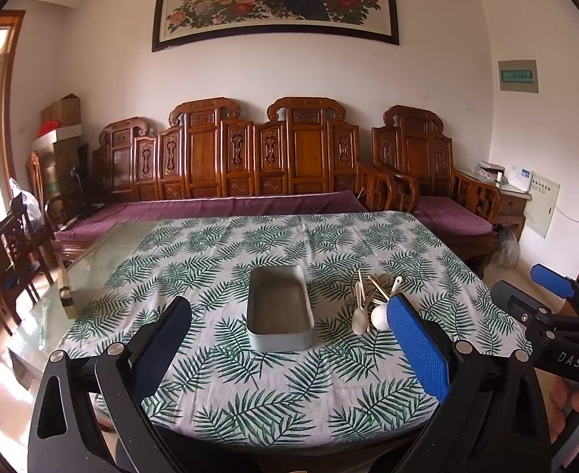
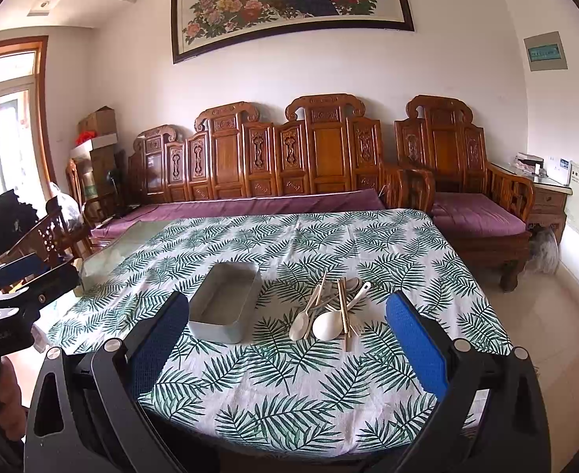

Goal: Organize utensils

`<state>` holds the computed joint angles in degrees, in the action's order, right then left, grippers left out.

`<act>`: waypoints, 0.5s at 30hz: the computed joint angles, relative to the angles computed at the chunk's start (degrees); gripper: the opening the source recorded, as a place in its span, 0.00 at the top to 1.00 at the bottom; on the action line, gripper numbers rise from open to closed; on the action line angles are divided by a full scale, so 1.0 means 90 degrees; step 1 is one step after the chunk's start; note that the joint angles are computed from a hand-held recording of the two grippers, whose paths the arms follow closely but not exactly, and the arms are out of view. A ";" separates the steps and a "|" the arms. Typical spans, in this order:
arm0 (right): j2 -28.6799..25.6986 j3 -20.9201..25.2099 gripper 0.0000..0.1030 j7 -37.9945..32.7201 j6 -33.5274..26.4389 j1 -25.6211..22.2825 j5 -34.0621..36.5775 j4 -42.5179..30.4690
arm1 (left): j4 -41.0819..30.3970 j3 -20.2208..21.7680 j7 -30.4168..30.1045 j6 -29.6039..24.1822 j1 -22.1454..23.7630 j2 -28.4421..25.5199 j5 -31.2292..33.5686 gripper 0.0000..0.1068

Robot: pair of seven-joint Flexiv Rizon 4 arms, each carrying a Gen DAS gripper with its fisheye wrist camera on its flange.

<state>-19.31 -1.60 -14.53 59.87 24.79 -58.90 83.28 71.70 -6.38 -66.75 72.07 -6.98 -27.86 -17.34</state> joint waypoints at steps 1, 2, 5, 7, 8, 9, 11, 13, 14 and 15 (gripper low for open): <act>-0.0001 0.0000 0.03 0.0000 -0.0004 0.0000 0.0000 -0.0003 | -0.0021 0.0009 -0.0015 -0.0017 -0.0008 -0.0006 0.0009 0.10; -0.0001 0.0004 0.03 -0.0009 -0.0008 -0.0001 0.0010 -0.0009 | -0.0029 0.0008 -0.0019 -0.0021 -0.0009 -0.0013 0.0012 0.10; -0.0002 0.0001 0.03 0.0000 -0.0001 -0.0001 0.0001 -0.0001 | -0.0018 -0.0001 -0.0016 -0.0007 -0.0004 -0.0011 0.0013 0.10; -0.0002 0.0003 0.03 -0.0014 -0.0005 -0.0004 0.0012 -0.0010 | -0.0017 -0.0001 -0.0017 -0.0007 -0.0003 -0.0009 0.0014 0.10; -0.0002 0.0003 0.03 -0.0014 -0.0005 -0.0004 0.0013 -0.0010 | -0.0024 0.0000 -0.0021 -0.0012 -0.0005 -0.0014 0.0016 0.10; -0.0005 0.0002 0.03 -0.0008 -0.0001 -0.0004 0.0014 -0.0007 | -0.0017 -0.0003 -0.0017 -0.0011 -0.0001 -0.0008 0.0014 0.10; -0.0004 0.0001 0.03 -0.0009 -0.0003 -0.0003 0.0014 -0.0005 | -0.0023 -0.0002 -0.0018 -0.0018 -0.0002 -0.0014 0.0017 0.10; -0.0005 0.0001 0.03 -0.0004 0.0003 -0.0003 0.0017 0.0001 | -0.0017 -0.0012 -0.0007 -0.0022 0.0006 -0.0015 0.0007 0.10; 0.0002 0.0000 0.03 0.0019 0.0004 0.0002 0.0002 0.0025 | -0.0021 -0.0010 -0.0007 -0.0029 0.0003 -0.0026 0.0011 0.10; 0.0020 0.0008 0.03 0.0026 -0.0011 0.0005 0.0005 0.0049 | -0.0053 0.0013 -0.0027 -0.0061 -0.0011 -0.0051 0.0030 0.10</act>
